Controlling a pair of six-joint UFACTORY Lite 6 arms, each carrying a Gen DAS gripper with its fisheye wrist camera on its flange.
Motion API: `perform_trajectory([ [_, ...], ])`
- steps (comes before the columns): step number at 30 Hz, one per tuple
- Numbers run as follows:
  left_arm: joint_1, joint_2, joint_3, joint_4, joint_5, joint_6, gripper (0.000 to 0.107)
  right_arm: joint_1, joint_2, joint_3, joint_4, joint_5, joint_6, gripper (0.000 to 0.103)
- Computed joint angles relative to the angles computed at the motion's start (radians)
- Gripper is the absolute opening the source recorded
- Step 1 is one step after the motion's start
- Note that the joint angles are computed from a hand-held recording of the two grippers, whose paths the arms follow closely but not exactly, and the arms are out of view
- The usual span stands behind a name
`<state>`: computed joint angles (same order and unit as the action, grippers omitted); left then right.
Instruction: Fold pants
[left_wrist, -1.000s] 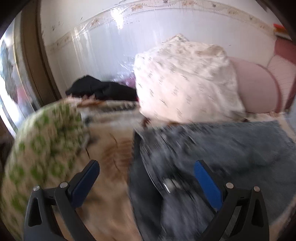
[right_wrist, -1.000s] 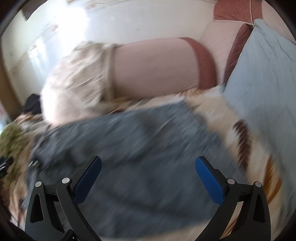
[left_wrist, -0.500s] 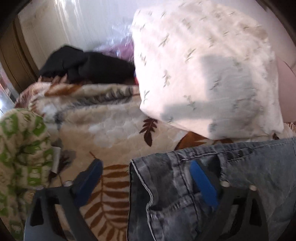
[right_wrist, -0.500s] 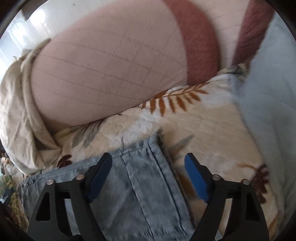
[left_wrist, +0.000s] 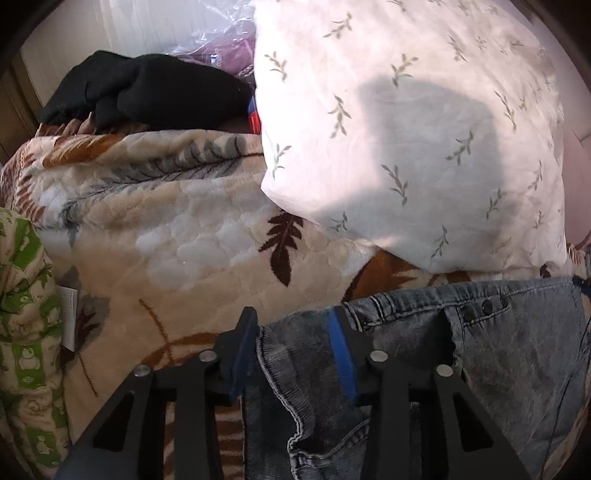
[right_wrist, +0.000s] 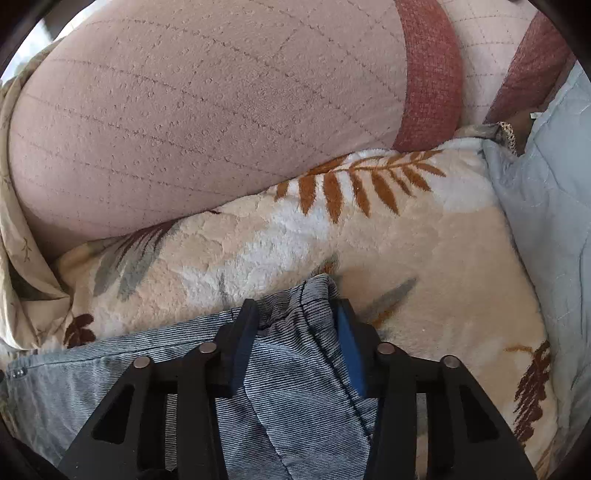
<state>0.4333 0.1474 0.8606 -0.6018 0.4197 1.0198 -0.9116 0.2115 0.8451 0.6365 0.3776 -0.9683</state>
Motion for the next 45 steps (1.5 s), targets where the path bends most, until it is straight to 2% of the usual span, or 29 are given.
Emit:
perform_trajectory([
  [1, 0.014, 0.012, 0.017, -0.007, 0.017, 0.003, 0.041, -0.004, 0.000, -0.002, 0.003, -0.004, -0.002, 0.035],
  [5, 0.130, 0.056, 0.089, -0.062, 0.157, 0.050, 0.035, -0.028, -0.009, -0.016, 0.040, -0.008, -0.051, 0.032],
  [8, 0.188, 0.015, 0.064, -0.058, 0.181, 0.071, 0.037, -0.050, -0.012, -0.020, 0.054, -0.013, -0.093, 0.032],
  [9, 0.199, -0.003, 0.050, -0.064, 0.189, 0.097, 0.038, -0.046, -0.015, -0.029, 0.062, -0.027, -0.105, 0.032],
  [11, 0.219, -0.047, 0.006, -0.078, 0.181, 0.129, 0.055, -0.032, -0.020, -0.053, 0.095, -0.057, -0.130, 0.032],
  [12, 0.224, -0.061, -0.010, -0.080, 0.182, 0.137, 0.059, -0.032, -0.019, -0.055, 0.100, -0.058, -0.133, 0.032],
  [16, 0.196, -0.066, -0.046, -0.150, 0.188, 0.178, 0.061, -0.028, -0.010, -0.034, 0.074, -0.044, -0.094, 0.033],
  [18, 0.153, -0.034, -0.042, -0.149, 0.143, 0.151, 0.045, -0.025, -0.006, -0.030, 0.075, -0.046, -0.092, 0.033],
  [19, 0.129, -0.008, -0.034, -0.147, 0.134, 0.131, 0.024, -0.022, -0.003, -0.029, 0.076, -0.048, -0.090, 0.033],
  [20, 0.121, 0.022, -0.021, -0.143, 0.148, 0.121, 0.015, -0.023, 0.003, -0.028, 0.090, -0.053, -0.106, 0.033],
  [24, 0.130, 0.059, -0.008, -0.192, 0.165, 0.151, 0.006, -0.001, -0.006, -0.028, 0.068, -0.067, -0.068, 0.031],
  [27, 0.171, 0.025, -0.016, -0.249, 0.206, 0.207, 0.004, 0.001, -0.046, -0.068, 0.135, -0.079, -0.133, 0.023],
  [28, 0.187, 0.002, -0.019, -0.255, 0.229, 0.220, 0.004, -0.004, -0.064, -0.081, 0.163, -0.071, -0.164, 0.016],
  [34, 0.328, -0.155, -0.036, -0.275, 0.450, 0.292, 0.004, -0.123, -0.232, -0.160, 0.286, 0.072, -0.319, 0.012],
  [36, 0.392, -0.238, -0.064, -0.270, 0.547, 0.305, 0.004, -0.220, -0.325, -0.185, 0.294, 0.182, -0.367, 0.012],
  [39, 0.557, -0.358, -0.098, -0.236, 0.746, 0.369, 0.004, -0.392, -0.423, -0.185, 0.273, 0.374, -0.419, 0.012],
  [42, 0.748, -0.434, -0.114, -0.192, 0.936, 0.461, 0.004, -0.598, -0.473, -0.144, 0.235, 0.589, -0.476, 0.012],
  [45, 0.989, -0.456, -0.115, -0.101, 1.119, 0.602, 0.004, -0.833, -0.446, -0.089, 0.187, 0.787, -0.592, 0.012],
])
